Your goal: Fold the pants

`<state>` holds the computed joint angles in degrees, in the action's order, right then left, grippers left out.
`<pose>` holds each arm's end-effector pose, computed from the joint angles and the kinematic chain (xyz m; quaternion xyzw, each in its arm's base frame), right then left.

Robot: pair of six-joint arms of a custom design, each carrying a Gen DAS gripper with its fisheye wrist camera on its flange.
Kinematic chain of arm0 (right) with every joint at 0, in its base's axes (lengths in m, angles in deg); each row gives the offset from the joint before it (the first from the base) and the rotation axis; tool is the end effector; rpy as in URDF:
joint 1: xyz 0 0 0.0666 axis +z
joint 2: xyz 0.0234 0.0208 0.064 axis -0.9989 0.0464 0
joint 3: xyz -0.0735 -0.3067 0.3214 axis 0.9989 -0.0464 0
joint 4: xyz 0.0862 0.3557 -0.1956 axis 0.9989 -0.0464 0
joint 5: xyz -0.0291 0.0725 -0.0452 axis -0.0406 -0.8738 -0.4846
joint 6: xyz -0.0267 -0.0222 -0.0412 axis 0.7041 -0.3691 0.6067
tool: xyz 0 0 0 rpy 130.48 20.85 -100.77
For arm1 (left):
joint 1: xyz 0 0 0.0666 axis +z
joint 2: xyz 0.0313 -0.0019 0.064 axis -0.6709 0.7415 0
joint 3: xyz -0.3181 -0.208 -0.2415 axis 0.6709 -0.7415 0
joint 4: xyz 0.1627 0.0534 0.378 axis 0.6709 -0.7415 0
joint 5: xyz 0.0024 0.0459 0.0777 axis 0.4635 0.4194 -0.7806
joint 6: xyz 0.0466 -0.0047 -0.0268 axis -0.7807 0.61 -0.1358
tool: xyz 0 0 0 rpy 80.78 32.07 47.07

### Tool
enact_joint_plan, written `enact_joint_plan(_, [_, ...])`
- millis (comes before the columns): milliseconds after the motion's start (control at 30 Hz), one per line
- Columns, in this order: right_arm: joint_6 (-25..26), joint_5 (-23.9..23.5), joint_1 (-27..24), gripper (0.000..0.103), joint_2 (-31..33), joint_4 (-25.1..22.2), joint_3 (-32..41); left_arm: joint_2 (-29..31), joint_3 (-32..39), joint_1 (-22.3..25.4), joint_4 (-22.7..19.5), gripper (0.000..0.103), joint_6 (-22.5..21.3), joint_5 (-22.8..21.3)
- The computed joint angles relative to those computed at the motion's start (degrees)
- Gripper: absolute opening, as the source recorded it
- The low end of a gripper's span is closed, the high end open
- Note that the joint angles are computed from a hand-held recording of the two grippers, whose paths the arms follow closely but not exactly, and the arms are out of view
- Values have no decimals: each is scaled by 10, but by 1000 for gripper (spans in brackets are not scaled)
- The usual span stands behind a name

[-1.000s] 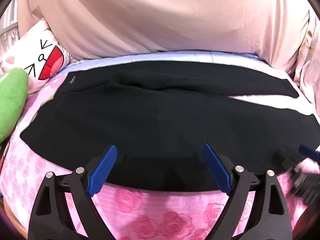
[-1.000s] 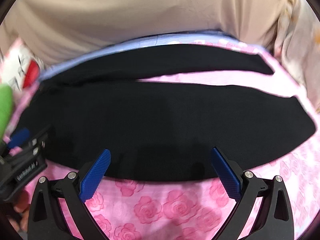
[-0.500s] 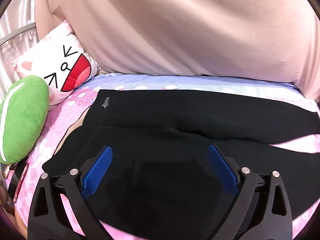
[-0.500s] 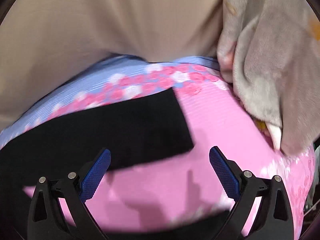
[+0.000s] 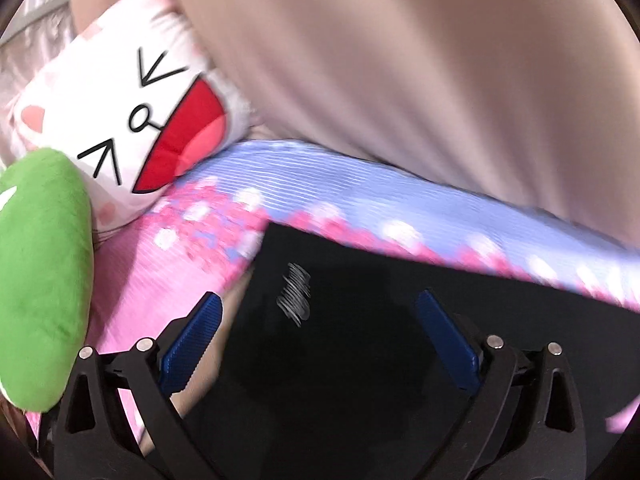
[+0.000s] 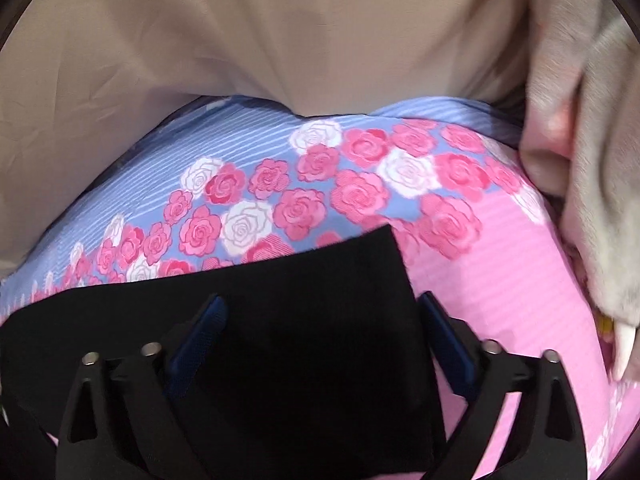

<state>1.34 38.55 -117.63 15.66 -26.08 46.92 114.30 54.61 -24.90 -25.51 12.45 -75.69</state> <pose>0.2441 -0.1376 0.4524 0.3074 0.9031 0.0092 0.2996 0.4177 0.1281 0.5481 -0.0761 0.9256 0.0642 0.3651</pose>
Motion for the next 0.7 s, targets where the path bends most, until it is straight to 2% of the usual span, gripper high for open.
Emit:
enact_joint_plan(67, [-2, 27, 18, 63, 5, -1, 5, 51, 32, 5, -7, 97, 3, -11])
enact_joint_plan(100, [-1, 26, 21, 50, 3, 0, 7, 75, 49, 6, -21, 97, 7, -19])
enact_joint_plan(133, [-1, 16, 21, 28, 5, -1, 10, 97, 64, 8, -36, 97, 10, -19])
enact_joint_plan(167, [-3, -6, 18, 15, 6, -2, 12, 120, 78, 9, -48, 97, 16, -27])
enact_joint_plan(200, [-11, -24, 20, 15, 6, 2, 12, 134, 85, 9, -58, 96, 23, -34])
enact_joint_plan(233, [-16, -13, 30, 14, 3, 3, 13, 145, 89, 9, -59, 92, 27, -37])
enact_joint_plan(267, [-15, 11, 46, 13, 1, 5, 14, 153, 92, 11, -63, 82, 29, -22])
enact_joint_plan(300, [-16, 30, 58, 13, -3, 8, 15, 156, 94, 14, -69, 60, 29, -1])
enact_joint_plan(333, [-22, 38, 66, 13, -5, 10, 16, 153, 94, 13, -64, 53, 35, -5])
enact_joint_plan(367, [-29, 43, 71, 13, -9, 12, 18, 150, 95, 11, -63, 23, 34, -12])
enact_joint_plan(433, [-36, 46, 73, 13, -25, 10, 22, 140, 98, 12, -67, 21, 25, -2])
enact_joint_plan(533, [-26, 37, 68, 12, -55, 2, 36, 89, 82, 20, -42, 20, -1, 23])
enact_joint_plan(600, [-19, 28, 65, 12, -81, -7, 43, 48, 74, 39, -41, 19, -25, 62])
enact_joint_plan(700, [14, 5, 48, 12, -131, -33, 54, 1, 70, 79, -61, 15, -53, 127])
